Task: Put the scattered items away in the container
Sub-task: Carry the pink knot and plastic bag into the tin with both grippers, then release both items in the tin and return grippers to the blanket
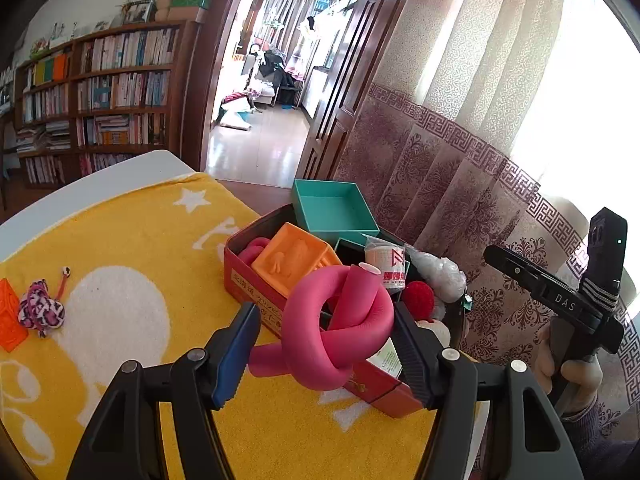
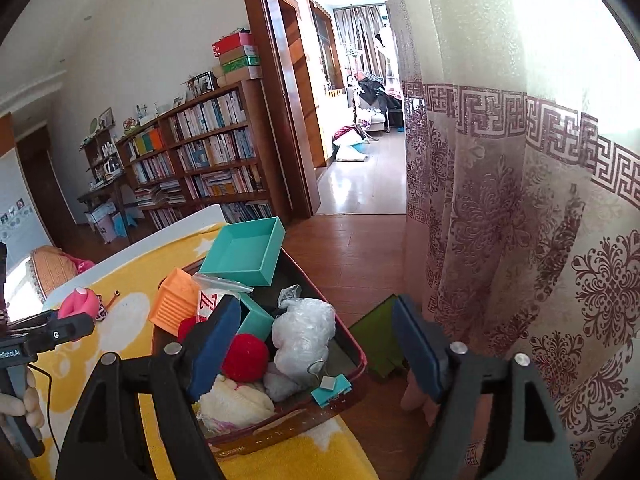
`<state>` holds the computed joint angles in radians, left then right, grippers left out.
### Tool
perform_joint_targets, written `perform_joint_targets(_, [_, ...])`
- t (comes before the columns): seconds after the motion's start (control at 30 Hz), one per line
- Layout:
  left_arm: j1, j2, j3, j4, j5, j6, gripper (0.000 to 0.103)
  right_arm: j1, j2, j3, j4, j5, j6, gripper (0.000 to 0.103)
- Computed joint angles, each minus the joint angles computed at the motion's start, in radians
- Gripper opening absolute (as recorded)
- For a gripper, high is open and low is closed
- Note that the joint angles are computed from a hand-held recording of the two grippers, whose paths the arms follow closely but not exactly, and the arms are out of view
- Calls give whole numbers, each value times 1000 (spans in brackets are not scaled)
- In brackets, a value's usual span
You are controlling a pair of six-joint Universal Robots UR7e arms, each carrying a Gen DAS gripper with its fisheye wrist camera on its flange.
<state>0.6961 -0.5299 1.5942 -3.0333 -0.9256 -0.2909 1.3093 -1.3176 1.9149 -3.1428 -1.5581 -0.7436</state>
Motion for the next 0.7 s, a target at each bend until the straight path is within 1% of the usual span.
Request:
perform_joint_targets(0.1, [2,42,-55,33,-27,8,68,-18,-13,8,15,34,19,81])
perform_joint_targets(0.33, [24,129,-171,85,-61,16,68,-31,-21,16,42,52,29,81])
perform_joint_targets(0.43, [37,155,-208,104,-103,3,68,-33,-20,17,49,54,30,81])
perform_joint_targets(0.57, [34,170,-227,112,-86,21,69,-34,-22,19,59,56,29,81])
perform_joint_targets(0.6, [34,167,-221,101,-83,19,72,-32,-24,20,59,56,29,81])
perform_joint_targets(0.63, [34,161,-209,84,-76,18,81,-33,-26,23,57,57,29,81])
perform_joint_targets(0.67, [35,158,-203,68,-66,16,84,-33,-28,24,58,57,29,81])
perform_joint_targets(0.7, [36,154,-197,59,-63,15,84,-32,-28,25,61,56,28,81])
